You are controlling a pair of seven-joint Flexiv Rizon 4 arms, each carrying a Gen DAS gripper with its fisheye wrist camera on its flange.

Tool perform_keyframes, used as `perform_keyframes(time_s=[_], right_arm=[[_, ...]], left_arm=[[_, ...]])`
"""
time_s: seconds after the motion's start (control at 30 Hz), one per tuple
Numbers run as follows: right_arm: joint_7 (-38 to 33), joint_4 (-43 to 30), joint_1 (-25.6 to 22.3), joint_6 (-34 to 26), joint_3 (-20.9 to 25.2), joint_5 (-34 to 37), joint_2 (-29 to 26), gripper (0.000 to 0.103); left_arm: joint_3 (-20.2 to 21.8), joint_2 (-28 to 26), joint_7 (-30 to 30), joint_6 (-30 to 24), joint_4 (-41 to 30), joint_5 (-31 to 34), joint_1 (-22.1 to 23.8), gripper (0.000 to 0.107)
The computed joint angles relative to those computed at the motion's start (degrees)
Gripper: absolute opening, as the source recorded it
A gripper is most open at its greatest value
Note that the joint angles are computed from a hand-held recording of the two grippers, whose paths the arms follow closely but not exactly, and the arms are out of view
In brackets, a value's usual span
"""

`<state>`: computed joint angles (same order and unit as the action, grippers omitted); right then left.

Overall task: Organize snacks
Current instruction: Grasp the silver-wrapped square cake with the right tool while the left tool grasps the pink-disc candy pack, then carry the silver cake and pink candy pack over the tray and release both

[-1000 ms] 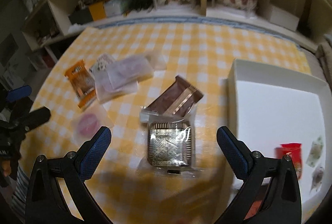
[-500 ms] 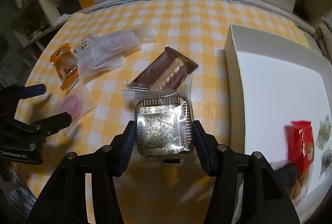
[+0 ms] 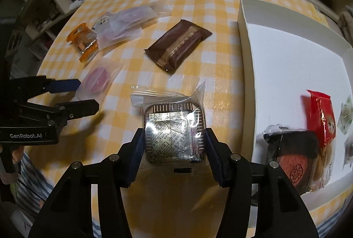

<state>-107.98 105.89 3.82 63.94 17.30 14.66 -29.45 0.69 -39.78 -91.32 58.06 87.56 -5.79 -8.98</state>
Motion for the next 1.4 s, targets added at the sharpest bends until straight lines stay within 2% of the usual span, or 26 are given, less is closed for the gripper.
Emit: perform_keyframes(time_s=[0.07,0.13,0.33,0.5,0.57,0.77,0.9,1.17,1.4], right_arm=[[0.0,-0.2,0.2,0.3,0.0,0.0,-0.2,0.057],[0.1,-0.4,0.4,0.8,-0.1,-0.1,-0.5,0.057],[0.6,-0.1,1.0,2.8,-0.3,-1.6,-1.1,0.059],[0.3,-0.6,0.2,2.0,0.4,-1.9,-1.4,0.056],[0.0,-0.8,-0.1,1.8,0.6,-1.7,-1.5,0.056],[-0.2,-0.8,-0.4,1.6,0.8,-1.0,-1.3,0.055],[-0.4,-1.5,-1.0,0.9,1.1,0.3,-1.3,0.054],[-4.3,-2.5,-3.8,6.1,4.0,4.8,-0.3,0.054],[-6.0,-2.2,-4.4,10.9,4.6,7.5,1.4,0.054]], left_arm=[[2.0,-0.9,-4.6,0.2,-1.2,0.3,-1.5,0.073],[3.1,-1.7,-8.8,1.0,-2.0,0.8,-2.5,0.073],[6.9,-3.4,-16.8,-0.6,-5.1,6.5,-6.2,0.067],[8.1,-4.7,-19.7,-2.7,-7.9,11.7,-7.6,0.058],[7.8,-4.5,-20.1,-2.7,-7.8,12.6,-7.4,0.051],[7.2,-4.1,-20.8,-2.4,-7.6,14.0,-7.0,0.047],[7.6,-1.8,-22.7,0.4,-5.1,14.9,-7.4,0.047],[10.1,3.8,-29.3,8.9,0.5,17.7,-9.4,0.046],[12.0,7.8,-33.4,13.2,4.1,21.3,-11.8,0.046]])
